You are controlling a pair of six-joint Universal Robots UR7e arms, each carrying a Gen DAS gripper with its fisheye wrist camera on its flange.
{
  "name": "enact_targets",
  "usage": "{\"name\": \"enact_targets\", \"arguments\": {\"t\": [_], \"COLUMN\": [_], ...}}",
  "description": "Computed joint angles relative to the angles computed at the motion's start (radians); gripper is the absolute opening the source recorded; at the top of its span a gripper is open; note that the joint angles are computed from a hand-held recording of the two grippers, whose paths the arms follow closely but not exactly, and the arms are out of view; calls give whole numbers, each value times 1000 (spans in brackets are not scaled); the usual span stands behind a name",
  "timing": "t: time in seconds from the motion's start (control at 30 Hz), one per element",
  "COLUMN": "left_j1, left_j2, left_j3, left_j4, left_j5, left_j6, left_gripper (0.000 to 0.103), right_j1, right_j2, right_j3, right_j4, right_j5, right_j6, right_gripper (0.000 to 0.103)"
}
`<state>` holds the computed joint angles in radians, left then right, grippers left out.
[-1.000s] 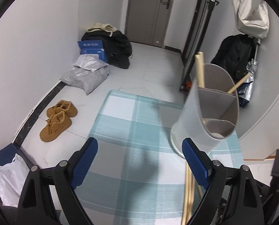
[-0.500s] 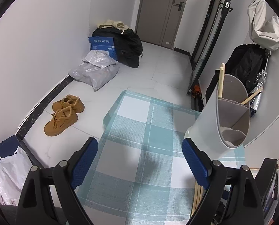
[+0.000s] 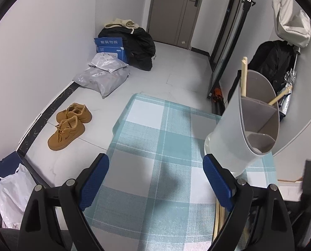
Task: Organize utensils
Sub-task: 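Close the right tool on one wooden chopstick from the pile, then lower the open left tool to the pile while the right tool holds its chopstick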
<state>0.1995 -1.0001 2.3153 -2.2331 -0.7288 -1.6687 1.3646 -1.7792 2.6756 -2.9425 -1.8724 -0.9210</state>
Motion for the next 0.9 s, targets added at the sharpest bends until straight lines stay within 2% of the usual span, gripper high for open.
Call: {"name": "enact_targets", "arguments": {"t": [0.17,0.2,0.37,0.47,0.57,0.67,0.8,0.9], "left_j1": [7,8,50,63,61,56,66,68], "left_j2": [43,51,115,148,183,202,212,222], "left_j3": [-4,-7,-13,-33,-64,-90,-96,-97], "left_j4": [-85,-98,-289,-304,-260,-194,-191,-201], "left_j5": [-40,-54,-194,-256,-282,-274,-284,-293], "left_j6": [96,114,299,348,364,358,367,368], "left_gripper": [88,88,88,88,88,88,88,88], "right_j1": [-101,-110,-218,-287,-323,-336,-374,-389], "right_j2": [-135,-145,-233,-293,-314,-319,-373,-388], "right_j3": [-48,-48,-79,-98,-92,-90,-98,-90], "right_j4": [177,184,291,358,336,276,321,313], "right_j5": [152,171,326,414,486,491,522,544], "right_j6": [67,80,139,168,212,229,222,199], "right_gripper": [4,4,4,4,4,5,5,5]}}
